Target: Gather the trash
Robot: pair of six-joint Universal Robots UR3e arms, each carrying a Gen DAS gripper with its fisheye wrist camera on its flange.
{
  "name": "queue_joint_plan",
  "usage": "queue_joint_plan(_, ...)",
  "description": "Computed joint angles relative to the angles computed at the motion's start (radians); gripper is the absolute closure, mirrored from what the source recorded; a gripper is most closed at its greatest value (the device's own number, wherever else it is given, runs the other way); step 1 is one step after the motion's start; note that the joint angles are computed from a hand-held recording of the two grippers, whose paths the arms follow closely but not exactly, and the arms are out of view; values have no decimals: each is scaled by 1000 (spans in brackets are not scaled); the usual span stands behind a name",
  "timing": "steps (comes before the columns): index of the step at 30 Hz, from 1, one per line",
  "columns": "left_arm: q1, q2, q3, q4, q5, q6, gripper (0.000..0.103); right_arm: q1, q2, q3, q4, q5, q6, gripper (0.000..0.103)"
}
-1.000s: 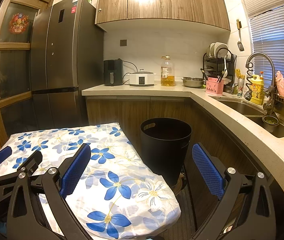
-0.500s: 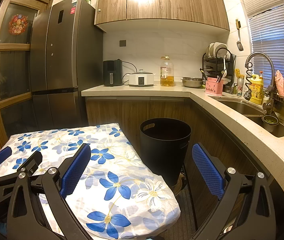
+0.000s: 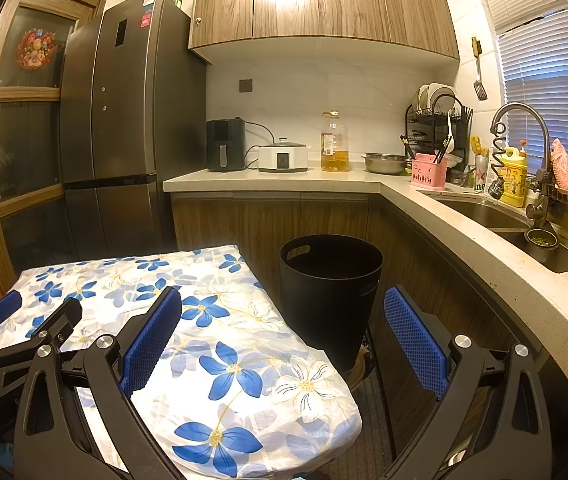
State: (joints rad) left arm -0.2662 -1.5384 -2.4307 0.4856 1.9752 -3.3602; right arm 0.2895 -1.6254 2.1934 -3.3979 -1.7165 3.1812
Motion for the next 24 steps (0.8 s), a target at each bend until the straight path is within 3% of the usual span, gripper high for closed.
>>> queue_joint_plan(24,20,22,-11,-1,-16,9,6,3,9,3,-11,3,3,6)
